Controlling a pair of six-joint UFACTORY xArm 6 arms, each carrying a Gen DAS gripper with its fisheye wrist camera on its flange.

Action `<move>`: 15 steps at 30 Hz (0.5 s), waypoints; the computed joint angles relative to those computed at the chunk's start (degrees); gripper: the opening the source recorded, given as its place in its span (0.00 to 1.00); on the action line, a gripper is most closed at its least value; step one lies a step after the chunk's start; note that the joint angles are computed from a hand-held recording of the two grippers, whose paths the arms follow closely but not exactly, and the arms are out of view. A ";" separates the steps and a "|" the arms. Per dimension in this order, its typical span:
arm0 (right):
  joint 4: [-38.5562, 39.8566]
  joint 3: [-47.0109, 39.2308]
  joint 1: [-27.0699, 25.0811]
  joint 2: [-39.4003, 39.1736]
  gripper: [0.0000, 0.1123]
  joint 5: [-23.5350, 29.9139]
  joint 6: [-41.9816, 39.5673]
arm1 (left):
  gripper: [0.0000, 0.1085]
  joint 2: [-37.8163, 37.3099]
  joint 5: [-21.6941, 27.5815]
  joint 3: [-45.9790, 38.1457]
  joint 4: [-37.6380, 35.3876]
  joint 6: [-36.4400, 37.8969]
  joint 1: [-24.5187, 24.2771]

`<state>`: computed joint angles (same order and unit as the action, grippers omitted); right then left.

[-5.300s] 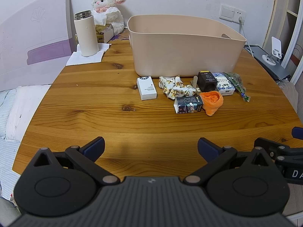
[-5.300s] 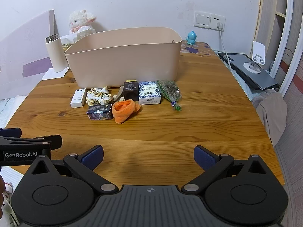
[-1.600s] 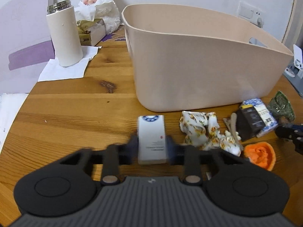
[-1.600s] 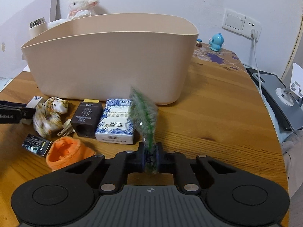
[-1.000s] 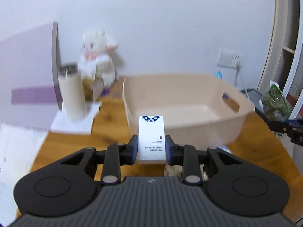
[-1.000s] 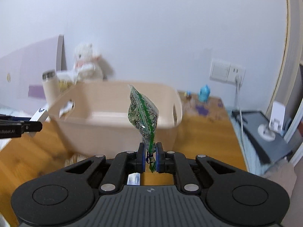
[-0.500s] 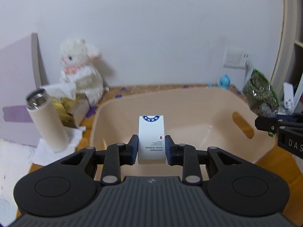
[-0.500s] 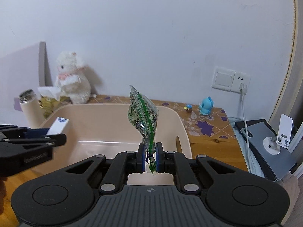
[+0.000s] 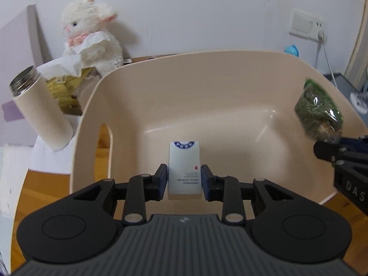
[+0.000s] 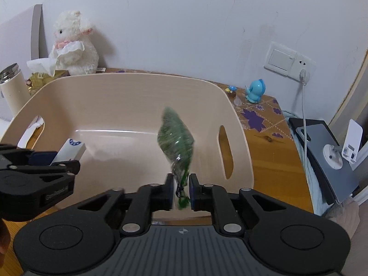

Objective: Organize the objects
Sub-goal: 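Carry both items over the bin and open both tools to drop them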

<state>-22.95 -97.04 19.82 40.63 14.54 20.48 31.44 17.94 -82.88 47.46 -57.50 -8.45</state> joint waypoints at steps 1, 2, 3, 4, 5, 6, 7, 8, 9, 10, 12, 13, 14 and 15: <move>-0.72 1.58 -0.23 -0.79 0.30 -1.91 0.69 | 0.48 -0.81 0.03 0.79 0.80 -1.21 0.05; -1.29 3.17 -0.44 -1.73 0.37 -3.57 1.04 | 0.54 -2.05 -0.33 1.91 2.60 -2.87 0.05; -3.47 5.01 -0.73 -3.01 0.46 -5.16 2.77 | 0.57 -3.37 -1.27 3.24 5.08 -4.70 0.18; -6.06 6.54 -1.06 -4.21 0.50 -6.36 4.88 | 0.67 -4.34 -1.00 3.84 7.25 -6.56 0.07; -8.91 8.25 -1.47 -5.54 0.55 -7.91 7.24 | 0.74 -5.81 -0.87 4.98 11.65 -10.46 -0.03; -12.05 10.40 -1.93 -7.28 0.58 -9.70 9.84 | 0.74 -7.07 -1.06 5.97 15.68 -13.97 -0.06; -15.12 12.17 -2.33 -8.86 0.60 -10.92 12.53 | 0.74 -8.49 -1.34 7.20 19.03 -16.68 -0.10; -17.76 13.42 -2.63 -10.20 0.61 -11.49 14.98 | 0.74 -9.51 -1.54 8.07 19.98 -17.40 -0.23; -21.07 14.68 -2.96 -11.60 0.64 -11.94 18.18 | 0.74 -10.61 -1.82 9.10 20.53 -18.09 -0.26; -25.02 15.91 -3.31 -13.01 0.65 -12.40 22.03 | 0.74 -12.06 -2.26 10.57 21.43 -19.36 -0.22; -32.46 18.16 -3.91 -15.61 0.70 -12.92 29.02 | 0.74 -14.81 -3.09 13.32 23.79 -22.46 -0.14; -36.82 19.21 -4.16 -16.92 0.70 -12.95 33.01 | 0.75 -16.48 -3.61 15.11 25.86 -24.84 -0.06; -40.19 20.31 -4.28 -18.20 0.72 -12.81 35.94 | 0.76 -17.79 -3.90 16.46 27.16 -26.14 -0.06; -43.16 21.71 -4.38 -19.67 0.75 -12.52 38.71 | 0.76 -19.21 -3.97 17.98 28.72 -27.61 -0.14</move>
<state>-66.12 -75.33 15.44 20.96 2.02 59.20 12.24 13.98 -64.91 76.18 -85.11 -8.59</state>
